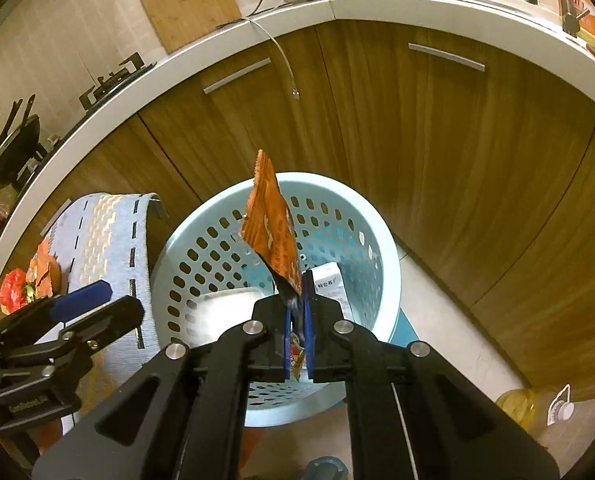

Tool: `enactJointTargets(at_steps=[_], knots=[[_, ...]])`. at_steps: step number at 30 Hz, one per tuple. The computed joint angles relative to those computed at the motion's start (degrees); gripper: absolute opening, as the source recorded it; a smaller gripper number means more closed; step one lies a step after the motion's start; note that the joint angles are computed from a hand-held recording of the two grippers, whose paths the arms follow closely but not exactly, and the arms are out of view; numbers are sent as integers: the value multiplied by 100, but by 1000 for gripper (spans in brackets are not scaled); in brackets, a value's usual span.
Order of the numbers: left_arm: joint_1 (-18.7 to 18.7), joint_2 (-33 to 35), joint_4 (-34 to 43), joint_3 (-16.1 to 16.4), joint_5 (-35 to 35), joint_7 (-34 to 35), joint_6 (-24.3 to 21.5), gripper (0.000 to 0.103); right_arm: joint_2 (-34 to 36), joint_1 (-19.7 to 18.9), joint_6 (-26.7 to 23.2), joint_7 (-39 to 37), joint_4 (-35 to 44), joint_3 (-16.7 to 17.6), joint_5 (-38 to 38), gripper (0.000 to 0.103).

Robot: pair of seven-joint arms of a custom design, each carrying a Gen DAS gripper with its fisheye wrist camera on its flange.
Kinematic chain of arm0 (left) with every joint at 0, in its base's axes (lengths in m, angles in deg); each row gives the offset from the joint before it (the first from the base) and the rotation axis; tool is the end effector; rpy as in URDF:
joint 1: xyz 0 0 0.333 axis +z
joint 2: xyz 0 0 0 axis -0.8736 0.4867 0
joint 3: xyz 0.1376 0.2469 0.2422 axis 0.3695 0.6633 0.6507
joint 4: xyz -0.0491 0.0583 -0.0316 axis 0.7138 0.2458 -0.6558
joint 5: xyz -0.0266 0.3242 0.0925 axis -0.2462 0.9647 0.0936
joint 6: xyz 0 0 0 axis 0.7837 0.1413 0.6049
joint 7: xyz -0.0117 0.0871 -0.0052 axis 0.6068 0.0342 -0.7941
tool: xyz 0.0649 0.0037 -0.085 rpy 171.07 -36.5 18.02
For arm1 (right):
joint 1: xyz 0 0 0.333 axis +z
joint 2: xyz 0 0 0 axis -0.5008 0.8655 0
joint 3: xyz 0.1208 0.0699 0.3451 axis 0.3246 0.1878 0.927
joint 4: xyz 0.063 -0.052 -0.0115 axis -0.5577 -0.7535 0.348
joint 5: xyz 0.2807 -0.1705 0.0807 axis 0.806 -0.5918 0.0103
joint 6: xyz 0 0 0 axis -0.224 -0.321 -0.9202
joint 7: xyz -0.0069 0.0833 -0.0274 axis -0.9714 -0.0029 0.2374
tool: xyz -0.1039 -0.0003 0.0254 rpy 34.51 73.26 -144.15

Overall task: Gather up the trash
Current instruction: 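Carry the cup and bag over the blue basket and release both, then move both tools back over the table toward the paper cup and napkin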

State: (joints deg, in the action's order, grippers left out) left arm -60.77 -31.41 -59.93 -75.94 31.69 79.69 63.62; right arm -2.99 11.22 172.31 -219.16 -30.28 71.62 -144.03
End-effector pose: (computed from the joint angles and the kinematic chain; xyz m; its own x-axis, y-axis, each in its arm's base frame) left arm 0.5853 -0.1480 0.4315 -0.8187 -0.5398 0.1959 -0.5387 0.6038 -0.5876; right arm 0.4402 0.4115 0.4142 -0.6396 -0.7099 -0.2949 -0.4709 0.6651 -0.5796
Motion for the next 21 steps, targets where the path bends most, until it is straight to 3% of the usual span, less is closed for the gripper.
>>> enactJointTargets(at_steps=[2, 6, 8, 10, 21], knots=[[47, 2, 16, -9, -92, 31, -11, 75, 2, -19, 97, 40, -30, -4, -10, 8], [99, -7, 50, 18, -157, 84, -87, 75, 0, -8, 98, 48, -25, -6, -1, 18], [132, -7, 76, 39, -180, 93, -148, 75, 0, 22, 45, 54, 1, -6, -14, 36], [156, -18, 85, 51, -227, 105, -180, 75, 8, 68, -100, 46, 62, 1, -5, 45], [368, -171, 14, 199, -585, 415, -424, 75, 95, 223, -467, -255, 472, 56, -23, 45]])
